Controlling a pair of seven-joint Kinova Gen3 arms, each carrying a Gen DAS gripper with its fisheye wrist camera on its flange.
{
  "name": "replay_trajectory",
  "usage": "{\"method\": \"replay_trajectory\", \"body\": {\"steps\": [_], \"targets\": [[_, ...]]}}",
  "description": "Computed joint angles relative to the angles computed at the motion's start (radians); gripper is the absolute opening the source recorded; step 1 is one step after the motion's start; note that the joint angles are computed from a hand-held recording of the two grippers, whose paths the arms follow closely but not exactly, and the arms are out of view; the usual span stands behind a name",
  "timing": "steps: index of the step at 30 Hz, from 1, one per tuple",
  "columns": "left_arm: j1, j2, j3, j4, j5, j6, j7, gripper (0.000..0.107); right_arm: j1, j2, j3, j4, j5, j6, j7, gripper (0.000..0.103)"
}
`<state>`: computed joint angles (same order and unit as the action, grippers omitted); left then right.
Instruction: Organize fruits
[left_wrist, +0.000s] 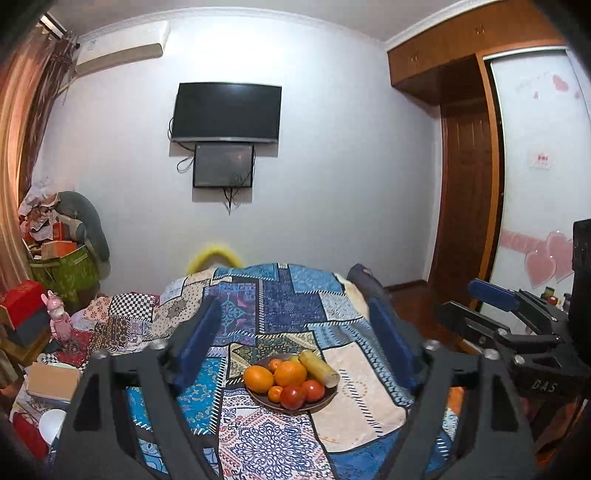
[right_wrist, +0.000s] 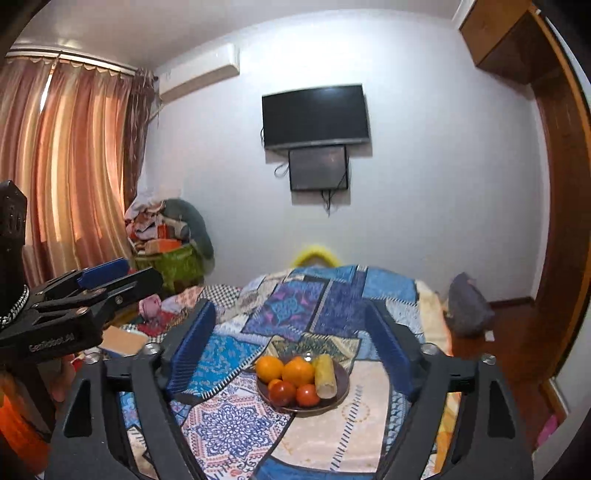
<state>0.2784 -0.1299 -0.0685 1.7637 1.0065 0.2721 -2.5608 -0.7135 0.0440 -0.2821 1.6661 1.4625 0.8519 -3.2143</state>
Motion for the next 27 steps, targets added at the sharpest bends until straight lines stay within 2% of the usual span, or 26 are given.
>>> {"method": "replay_trajectory", "body": {"steps": [2, 4, 6, 10, 15, 27], "targets": [[0.015, -0.024, -0.012, 0.023, 0.028, -0.017, -0.026, 0.092, -0.021, 0.007, -0.013, 0.003, 0.030, 0.059, -0.022, 0.090], [0.033, -0.039, -0.027, 0.035, 0.035, -0.025, -0.036, 0.096, -0.030, 0.011, -0.013, 0.007, 0.047, 0.078, -0.042, 0.100], [0.057, -0.056, -0.045, 0.050, 0.040, -0.035, -0.044, 0.099, -0.044, 0.017, -0.017, 0.014, 0.068, 0.112, -0.076, 0.103], [0.105, -0.088, -0.069, 0.089, 0.019, -0.082, -0.036, 0.103, -0.070, 0.019, -0.025, 0.019, 0.074, 0.163, -0.082, 0.103], [0.126, -0.101, -0.071, 0.103, -0.073, -0.095, 0.053, 0.103, -0.087, 0.023, -0.025, 0.017, 0.077, 0.196, -0.087, 0.103], [0.252, -0.096, -0.173, 0.105, -0.201, -0.119, 0.179, 0.103, -0.109, 0.023, -0.031, 0.021, 0.068, 0.243, -0.088, 0.103]]}}
